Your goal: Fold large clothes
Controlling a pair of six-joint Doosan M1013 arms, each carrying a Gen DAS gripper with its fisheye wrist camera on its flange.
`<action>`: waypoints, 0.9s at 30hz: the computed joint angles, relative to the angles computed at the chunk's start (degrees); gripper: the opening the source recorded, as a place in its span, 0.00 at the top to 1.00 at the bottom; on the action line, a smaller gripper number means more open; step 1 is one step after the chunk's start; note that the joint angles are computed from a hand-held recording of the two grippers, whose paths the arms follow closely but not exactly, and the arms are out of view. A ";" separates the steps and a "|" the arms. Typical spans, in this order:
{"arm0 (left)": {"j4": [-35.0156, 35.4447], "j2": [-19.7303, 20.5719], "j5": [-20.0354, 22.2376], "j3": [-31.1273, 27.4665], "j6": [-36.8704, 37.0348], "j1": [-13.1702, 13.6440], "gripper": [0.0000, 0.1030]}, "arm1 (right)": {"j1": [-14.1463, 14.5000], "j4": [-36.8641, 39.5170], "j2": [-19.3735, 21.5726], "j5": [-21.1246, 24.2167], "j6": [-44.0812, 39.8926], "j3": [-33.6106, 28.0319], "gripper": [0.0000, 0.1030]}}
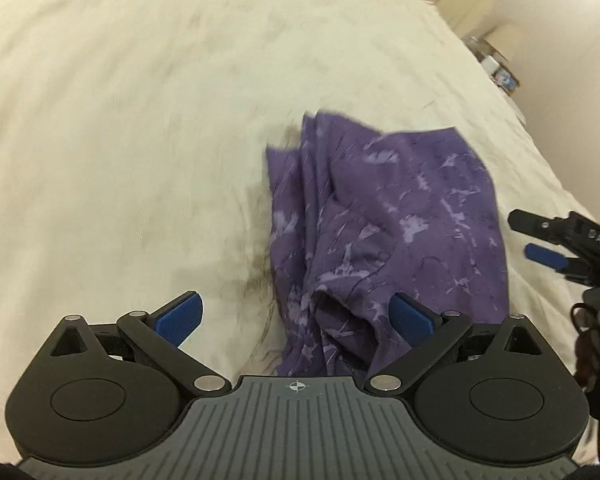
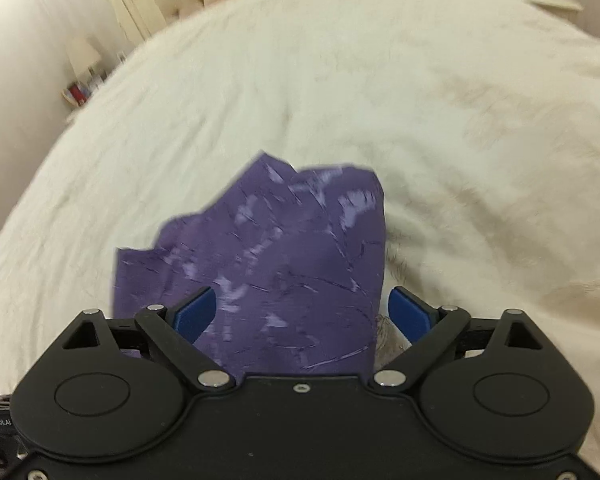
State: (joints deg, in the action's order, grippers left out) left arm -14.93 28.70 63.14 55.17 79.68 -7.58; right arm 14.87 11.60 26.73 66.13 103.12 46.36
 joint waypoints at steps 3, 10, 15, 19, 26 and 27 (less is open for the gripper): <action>4.29 -0.28 -0.77 -1.87 2.00 -0.83 0.02 | 0.87 -1.36 -1.54 -3.13 1.75 0.99 0.01; 11.44 -1.30 -1.80 -4.77 6.76 -3.74 0.01 | 3.99 -8.59 -4.14 -2.38 5.57 1.53 0.01; 14.61 -2.33 -0.95 -4.79 6.73 -5.06 0.01 | 5.58 -10.57 -6.62 -3.13 8.32 3.53 0.01; 15.05 -4.12 -1.26 -2.91 5.93 -5.30 0.02 | 6.61 -12.31 -8.68 -3.78 11.52 5.11 0.00; 18.77 -7.51 -1.39 0.22 1.39 -5.90 0.02 | 8.65 -17.43 -10.64 -0.61 14.21 5.69 0.01; 20.03 -7.67 -0.97 0.29 0.71 -6.14 0.02 | 9.02 -18.39 -10.78 0.11 14.47 5.69 0.01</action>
